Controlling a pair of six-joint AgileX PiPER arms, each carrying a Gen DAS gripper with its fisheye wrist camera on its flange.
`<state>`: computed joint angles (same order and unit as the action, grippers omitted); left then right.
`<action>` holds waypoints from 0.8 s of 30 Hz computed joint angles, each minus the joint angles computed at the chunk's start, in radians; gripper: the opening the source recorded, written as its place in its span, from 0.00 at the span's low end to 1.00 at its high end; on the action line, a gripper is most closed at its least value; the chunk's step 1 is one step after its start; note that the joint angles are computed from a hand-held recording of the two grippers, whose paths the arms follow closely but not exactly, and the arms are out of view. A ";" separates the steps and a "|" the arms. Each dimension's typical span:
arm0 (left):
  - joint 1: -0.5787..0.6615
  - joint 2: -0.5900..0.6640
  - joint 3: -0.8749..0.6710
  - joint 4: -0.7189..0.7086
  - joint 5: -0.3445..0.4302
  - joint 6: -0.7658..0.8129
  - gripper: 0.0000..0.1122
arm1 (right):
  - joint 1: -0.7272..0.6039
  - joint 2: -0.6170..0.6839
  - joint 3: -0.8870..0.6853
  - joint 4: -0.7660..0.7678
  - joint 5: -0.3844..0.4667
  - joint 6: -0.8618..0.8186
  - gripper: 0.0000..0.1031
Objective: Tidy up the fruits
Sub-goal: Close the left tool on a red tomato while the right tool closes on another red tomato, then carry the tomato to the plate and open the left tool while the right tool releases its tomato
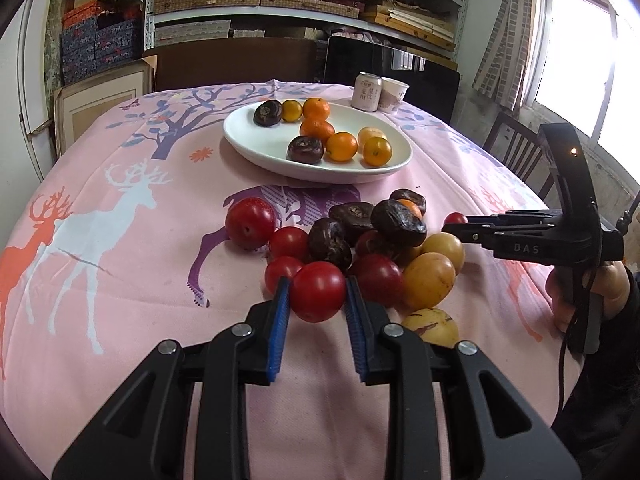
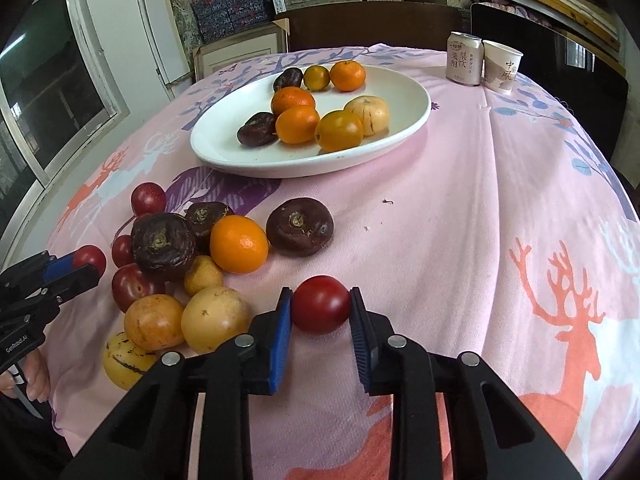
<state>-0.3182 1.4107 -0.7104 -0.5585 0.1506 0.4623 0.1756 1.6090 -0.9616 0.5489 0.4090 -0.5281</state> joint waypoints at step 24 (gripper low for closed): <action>0.093 0.386 -0.669 0.101 0.225 -0.140 0.24 | 0.035 0.154 -0.373 -0.127 -0.092 0.186 0.27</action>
<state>-0.2248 1.7967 -1.3792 -0.4577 0.3759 0.3221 0.2108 1.7635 -1.3351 0.4224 0.3166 -0.3421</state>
